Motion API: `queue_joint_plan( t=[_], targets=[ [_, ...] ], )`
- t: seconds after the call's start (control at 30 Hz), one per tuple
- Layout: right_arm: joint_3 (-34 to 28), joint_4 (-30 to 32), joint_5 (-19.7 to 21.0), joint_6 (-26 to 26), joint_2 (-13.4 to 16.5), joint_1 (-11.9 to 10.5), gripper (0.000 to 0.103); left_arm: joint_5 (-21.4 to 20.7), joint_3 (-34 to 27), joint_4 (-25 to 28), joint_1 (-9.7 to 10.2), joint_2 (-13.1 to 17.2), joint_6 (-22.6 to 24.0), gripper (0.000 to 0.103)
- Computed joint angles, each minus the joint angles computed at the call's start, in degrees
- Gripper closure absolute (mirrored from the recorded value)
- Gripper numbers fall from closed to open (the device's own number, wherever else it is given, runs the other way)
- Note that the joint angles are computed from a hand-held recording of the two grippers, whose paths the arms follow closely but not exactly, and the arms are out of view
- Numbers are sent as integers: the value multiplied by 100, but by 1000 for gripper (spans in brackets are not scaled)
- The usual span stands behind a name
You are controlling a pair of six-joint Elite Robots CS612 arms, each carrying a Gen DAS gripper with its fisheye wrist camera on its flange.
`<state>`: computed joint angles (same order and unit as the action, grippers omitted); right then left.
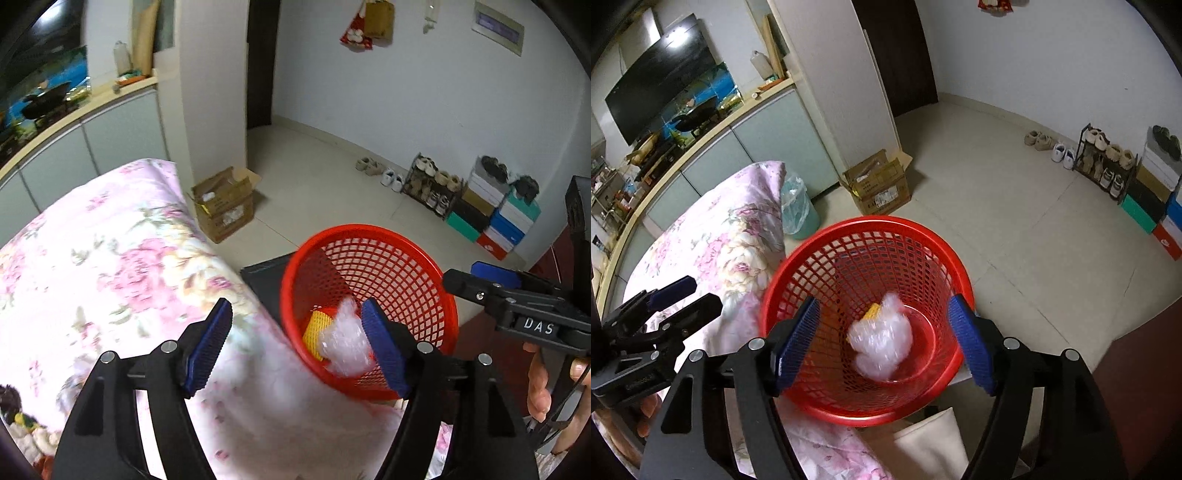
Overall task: Collect trash
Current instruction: 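Move both open tools back over the trash pile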
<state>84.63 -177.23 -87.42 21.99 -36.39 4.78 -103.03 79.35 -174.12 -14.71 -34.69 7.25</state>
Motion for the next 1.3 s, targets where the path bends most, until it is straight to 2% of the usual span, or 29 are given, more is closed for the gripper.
queue_joint_plan(
  t=[0.43, 0.93, 1.3],
  targets=[
    [34, -658, 349, -537, -59, 264, 33, 474, 660, -680, 121, -381, -257, 31],
    [-312, -422, 845, -889, 69, 535, 33, 993, 1272, -1221, 454, -708, -641, 29],
    [-662, -44, 1040, -1170, 247, 690, 33, 1354, 1520, -1390, 813, -847, -1116, 29]
  ],
)
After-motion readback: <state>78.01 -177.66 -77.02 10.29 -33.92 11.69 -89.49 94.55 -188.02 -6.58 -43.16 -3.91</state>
